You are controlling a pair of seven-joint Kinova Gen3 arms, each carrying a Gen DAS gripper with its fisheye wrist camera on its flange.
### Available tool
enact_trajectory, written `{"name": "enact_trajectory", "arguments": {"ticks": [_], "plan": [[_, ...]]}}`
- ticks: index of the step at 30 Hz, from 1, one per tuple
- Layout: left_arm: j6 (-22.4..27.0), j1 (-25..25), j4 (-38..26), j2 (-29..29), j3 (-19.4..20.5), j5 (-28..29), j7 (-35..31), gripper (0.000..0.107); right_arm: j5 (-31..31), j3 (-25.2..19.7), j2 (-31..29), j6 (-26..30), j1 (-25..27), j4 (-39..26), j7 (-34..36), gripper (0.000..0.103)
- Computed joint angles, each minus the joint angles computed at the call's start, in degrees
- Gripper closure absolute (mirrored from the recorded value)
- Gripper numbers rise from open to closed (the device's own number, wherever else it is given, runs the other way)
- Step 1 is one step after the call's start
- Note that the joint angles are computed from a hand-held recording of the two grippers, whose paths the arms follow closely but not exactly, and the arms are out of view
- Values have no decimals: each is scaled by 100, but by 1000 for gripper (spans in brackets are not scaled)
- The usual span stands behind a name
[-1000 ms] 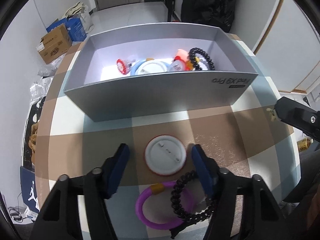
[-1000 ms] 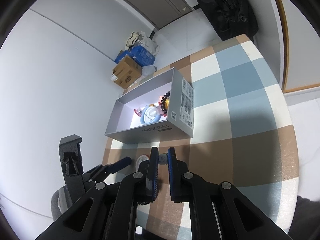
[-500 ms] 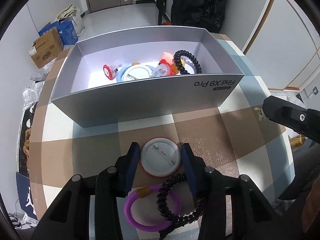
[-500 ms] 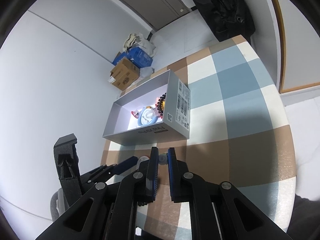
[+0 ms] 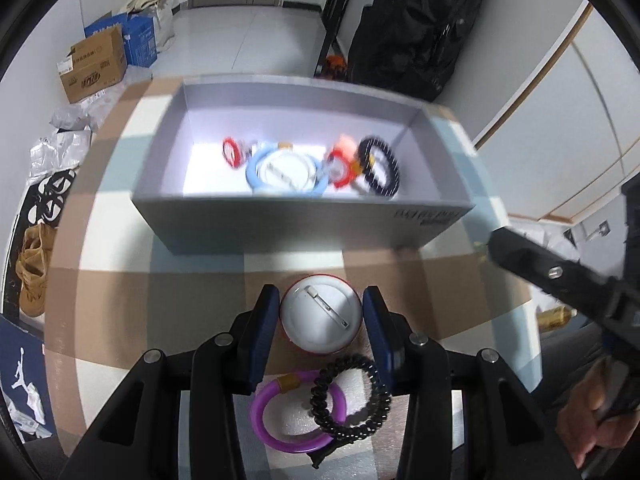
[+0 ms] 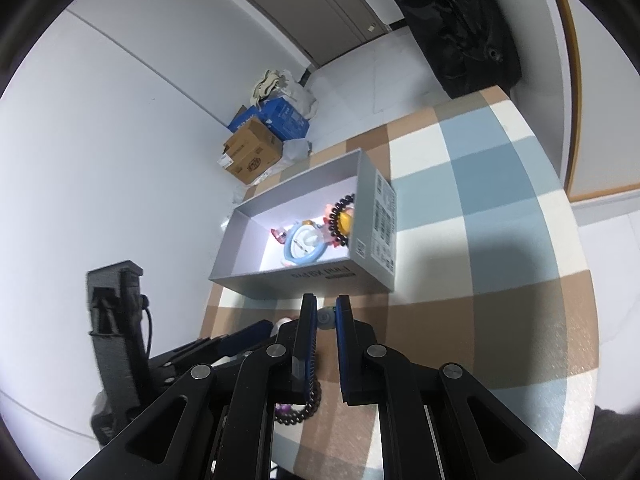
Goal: Organize jewelry
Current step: 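Grasp the white round badge with the left tool while the right holds the charm, then lower badge and charm into the grey box and open both tools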
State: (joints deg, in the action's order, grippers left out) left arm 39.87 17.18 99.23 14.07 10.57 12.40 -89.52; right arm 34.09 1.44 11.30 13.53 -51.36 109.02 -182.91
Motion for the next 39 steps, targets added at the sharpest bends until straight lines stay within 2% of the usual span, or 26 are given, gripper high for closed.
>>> {"name": "enact_trajectory", "arguments": {"ticks": [5, 8, 15, 20, 26, 28, 32, 35, 39], "plan": [[-239, -243, 114, -221, 110, 532, -397, 70, -138, -102, 109, 20, 124, -233, 296, 94], [-391, -320, 177, -300, 102, 774, -542, 70, -210, -157, 201, 273, 131, -495, 596, 94], [-694, -632, 249, -312, 88, 1489, -862, 70, -598, -202, 354, 127, 314, -794, 1203, 94], [-729, -843, 166, -215, 139, 1894, -1134, 70, -988, -208, 441, 65, 453, -1001, 1712, 94], [-692, -864, -62, -41, 143, 1915, -1156, 70, -1761, -514, 613, -92, 909, -1195, 2600, 94], [-642, -844, -158, 26, 121, 1844, -1100, 70, -2095, -759, 710, -78, 1189, -1294, 2956, 94], [-574, -748, -340, 140, 23, 1551, -740, 70, -2289, -583, 884, 345, 1060, -1622, 3305, 94], [-485, -867, -429, 238, 83, 1630, -717, 70, -2638, -779, 971, 289, 1317, -1672, 3688, 94], [-324, -855, -603, 399, 38, 1534, -469, 70, -3000, -822, 986, 184, 1456, -1619, 3979, 94]]}}
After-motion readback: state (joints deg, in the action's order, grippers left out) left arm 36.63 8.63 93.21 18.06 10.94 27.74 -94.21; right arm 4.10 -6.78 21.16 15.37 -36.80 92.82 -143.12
